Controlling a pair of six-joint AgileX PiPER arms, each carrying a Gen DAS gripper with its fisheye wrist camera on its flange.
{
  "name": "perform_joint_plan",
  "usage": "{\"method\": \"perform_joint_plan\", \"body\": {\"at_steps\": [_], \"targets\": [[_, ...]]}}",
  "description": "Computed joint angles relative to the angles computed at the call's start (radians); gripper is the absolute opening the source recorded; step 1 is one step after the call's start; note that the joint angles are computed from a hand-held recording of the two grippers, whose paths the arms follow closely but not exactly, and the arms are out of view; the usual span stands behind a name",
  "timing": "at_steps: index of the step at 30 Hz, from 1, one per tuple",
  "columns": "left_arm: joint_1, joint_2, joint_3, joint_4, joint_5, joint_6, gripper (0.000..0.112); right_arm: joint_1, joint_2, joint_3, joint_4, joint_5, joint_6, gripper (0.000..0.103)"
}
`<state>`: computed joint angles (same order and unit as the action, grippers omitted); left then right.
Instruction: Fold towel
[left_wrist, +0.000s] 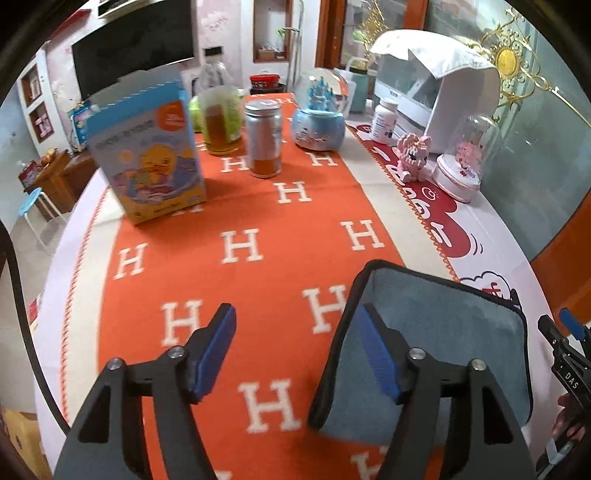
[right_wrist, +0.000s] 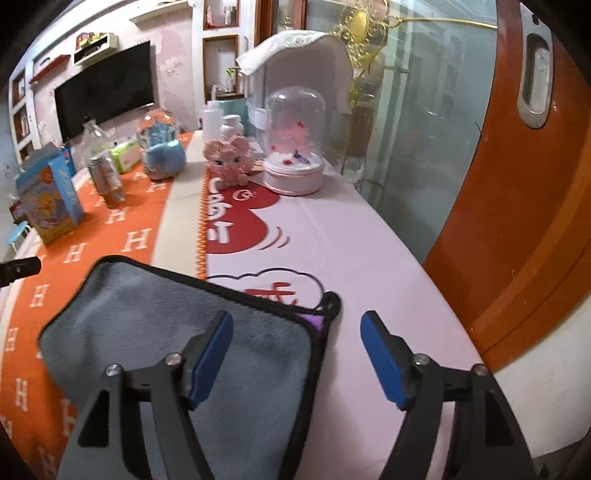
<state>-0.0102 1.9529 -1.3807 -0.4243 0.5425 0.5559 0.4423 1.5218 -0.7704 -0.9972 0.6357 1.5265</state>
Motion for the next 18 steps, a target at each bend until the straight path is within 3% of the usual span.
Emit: {"method": "perform_joint_plan", "body": {"at_steps": [3,5,9,18], "targets": [[0.047,-0.081,0.091,-0.030,-0.013,0.059,0.072,0.073,-0.039,0.007,0.030,0.051,0.010,0.079],[0.065,-0.133,0.148,0.022,-0.020,0.038,0.072,0.119,-0.065,0.011,0.054,0.079,0.013,0.082],[0.133,-0.259,0.287,0.015,-0.024,0.104,0.072,0.261,-0.120,0.016,0.092,0.189,0.069,0.090],[0.445,-0.473,0.458,-0.096,0.200,0.358,0.076,0.669,-0.126,-0.057,0.195,0.498,0.262,0.099]]}}
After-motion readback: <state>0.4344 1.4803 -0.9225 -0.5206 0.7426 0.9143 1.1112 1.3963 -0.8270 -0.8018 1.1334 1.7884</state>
